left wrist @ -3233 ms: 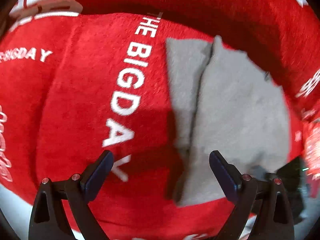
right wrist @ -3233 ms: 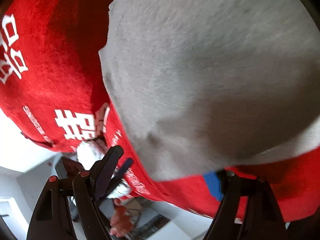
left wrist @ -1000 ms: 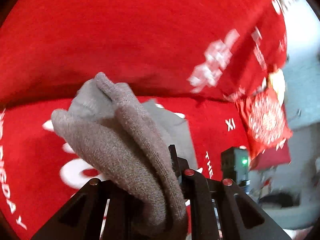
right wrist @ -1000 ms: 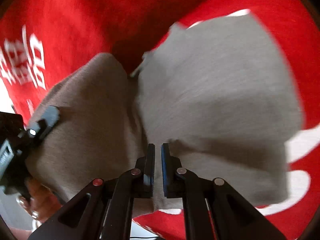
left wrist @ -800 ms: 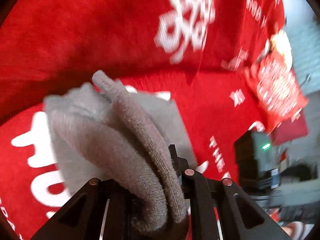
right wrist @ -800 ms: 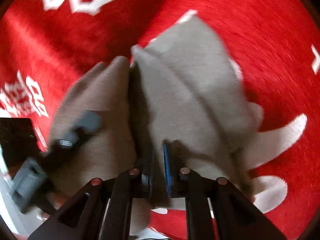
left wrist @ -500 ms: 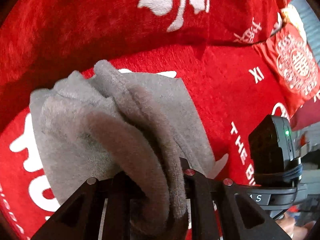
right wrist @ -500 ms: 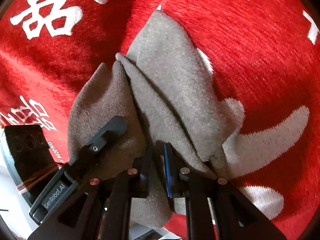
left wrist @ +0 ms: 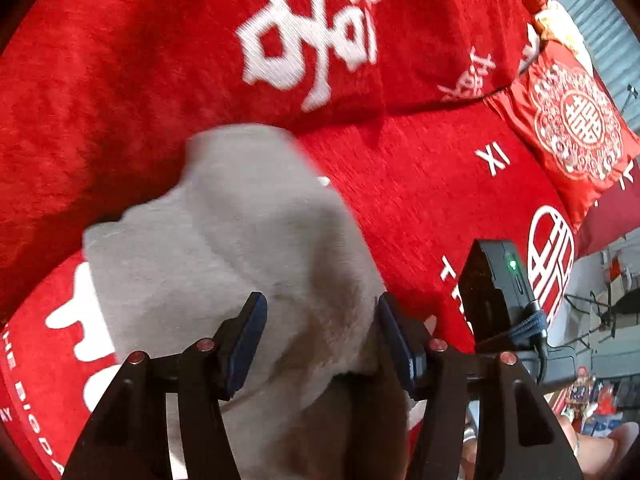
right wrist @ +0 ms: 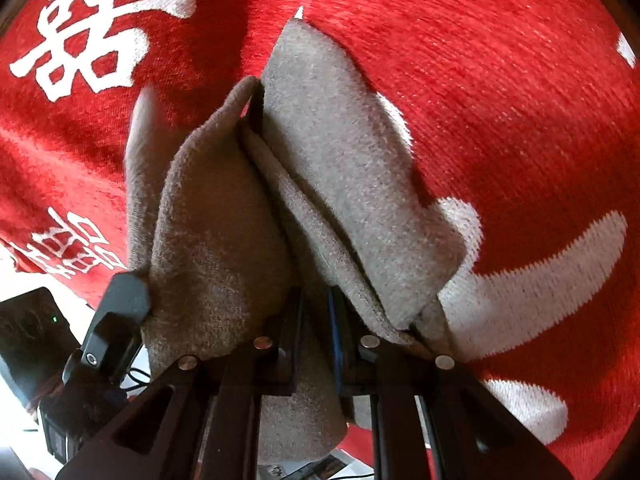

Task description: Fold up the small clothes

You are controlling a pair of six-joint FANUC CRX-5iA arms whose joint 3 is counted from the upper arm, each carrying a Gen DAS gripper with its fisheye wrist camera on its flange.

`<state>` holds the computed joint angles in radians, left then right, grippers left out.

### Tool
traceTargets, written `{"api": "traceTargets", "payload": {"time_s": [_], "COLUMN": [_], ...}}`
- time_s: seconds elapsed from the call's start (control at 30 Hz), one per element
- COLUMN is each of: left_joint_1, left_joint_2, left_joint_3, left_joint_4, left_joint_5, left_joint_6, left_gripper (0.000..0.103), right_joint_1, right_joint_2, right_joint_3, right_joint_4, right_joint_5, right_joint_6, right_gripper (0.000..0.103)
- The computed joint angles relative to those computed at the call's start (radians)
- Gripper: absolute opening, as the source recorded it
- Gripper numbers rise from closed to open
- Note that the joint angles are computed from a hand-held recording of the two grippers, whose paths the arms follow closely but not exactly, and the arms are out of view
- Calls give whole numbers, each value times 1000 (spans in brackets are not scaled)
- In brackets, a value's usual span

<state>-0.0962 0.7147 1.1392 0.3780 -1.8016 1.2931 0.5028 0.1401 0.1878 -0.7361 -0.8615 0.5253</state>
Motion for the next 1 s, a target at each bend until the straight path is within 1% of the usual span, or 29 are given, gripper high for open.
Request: {"api": "traceTargets", "payload": {"time_s": [0.07, 0.1, 0.13, 0.17, 0.2, 0.27, 0.3, 0.37, 0.4, 0.43, 0.47, 0.5, 0.53, 0.57, 0.6, 0.63, 0.7, 0.73, 0.77, 0.8, 0.83, 0.87, 0.9, 0.93, 0.97, 1.0], "left_joint_1": [20, 29, 42, 53, 64, 89, 96, 110, 117, 126, 134, 138, 141, 144, 146, 146, 147, 146, 144, 142, 143, 143, 144, 146, 149, 152], "left_joint_2": [-15, -28, -48, -64, -76, -112, -119, -133, -141, -154, -167, -181, -200, -209, -214, -221, -229, -230, -227, -224, -219, -217, -215, -213, -214, -223], "left_joint_3": [-4, -18, -38, -58, -72, -129, -138, -164, -180, -207, -229, -252, -280, -297, -305, -316, -332, -334, -330, -325, -322, -322, -321, -320, -322, -333], "left_joint_4": [-6, -15, -35, -52, -68, -111, -139, -207, -222, -231, -241, -254, -265, -269, -274, -282, -290, -297, -307, -312, -319, -324, -328, -330, -322, -315], "left_joint_5": [12, 26, 42, 53, 59, 76, 72, 58, 56, 64, 68, 78, 97, 100, 97, 96, 96, 97, 94, 91, 88, 86, 85, 82, 84, 98], "left_joint_6": [3, 3, 6, 9, 13, 17, 21, 33, 40, 45, 51, 58, 64, 61, 59, 61, 70, 76, 85, 93, 104, 114, 123, 129, 128, 124], "left_gripper": [59, 59, 59, 59, 59, 59, 59, 59, 60, 70, 85, 103, 103, 103, 103, 103, 103, 103, 103, 103, 103, 103, 103, 103, 103, 103], "right_joint_1": [1, -2, 0, -7, -12, -40, -56, -79, -90, -101, -114, -123, -113, -129, -125, -125, -136, -125, -125, -115, -100, -67, -34, -14, 8, 22], "right_joint_2": [-13, -35, -50, -80, -99, -133, -143, -146, -145, -143, -141, -143, -139, -142, -144, -148, -114, -97, -69, -36, 2, 61, 111, 141, 158, 154], "right_joint_3": [-20, -52, -75, -121, -152, -200, -220, -234, -235, -235, -234, -239, -244, -250, -245, -235, -179, -146, -99, -39, 36, 137, 232, 294, 345, 357], "right_joint_4": [10, 6, 1, -33, -59, -143, -196, -260, -283, -306, -330, -350, -371, -417, -410, -381, -321, -282, -232, -149, -46, 85, 195, 253, 301, 330], "right_joint_5": [22, 63, 96, 161, 208, 270, 296, 305, 304, 299, 293, 301, 328, 338, 350, 335, 246, 207, 138, 57, -46, -177, -295, -360, -396, -396], "right_joint_6": [-22, -32, -39, -39, -39, -6, 22, 61, 79, 97, 121, 143, 158, 196, 187, 158, 142, 131, 120, 98, 68, 74, 85, 96, 149, 179], "right_gripper": [15, 17, 25, 36, 40, 50, 51, 52, 52, 52, 55, 57, 65, 69, 69, 69, 71, 71, 66, 57, 19, 14, 14, 14, 14, 14]}}
